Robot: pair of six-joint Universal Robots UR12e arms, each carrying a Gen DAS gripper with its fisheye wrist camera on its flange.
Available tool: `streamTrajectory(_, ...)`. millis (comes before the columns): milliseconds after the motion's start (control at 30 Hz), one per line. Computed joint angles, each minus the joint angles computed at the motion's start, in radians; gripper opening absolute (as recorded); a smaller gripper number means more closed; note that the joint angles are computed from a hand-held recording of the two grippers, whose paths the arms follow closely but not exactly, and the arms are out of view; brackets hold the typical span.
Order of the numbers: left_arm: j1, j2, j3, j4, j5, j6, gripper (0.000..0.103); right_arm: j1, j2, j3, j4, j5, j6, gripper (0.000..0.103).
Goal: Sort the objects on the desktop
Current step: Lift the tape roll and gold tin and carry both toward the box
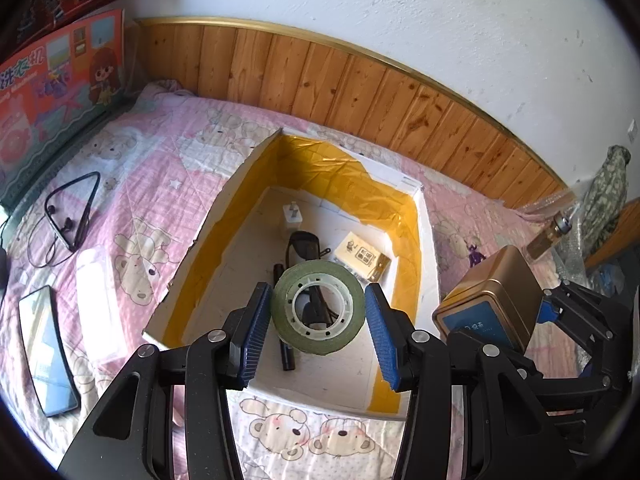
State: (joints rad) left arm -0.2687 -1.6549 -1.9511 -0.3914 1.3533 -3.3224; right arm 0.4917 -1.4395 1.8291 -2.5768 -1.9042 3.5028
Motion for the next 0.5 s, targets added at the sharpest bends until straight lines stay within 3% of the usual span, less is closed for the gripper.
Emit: streamTrajectory(500, 0.013, -0.055, 0.053, -0.068, 0.002, 0.044, 0.049, -0.028, 0.032, -0.03, 0.012, 0.033, -0.035, 0.052)
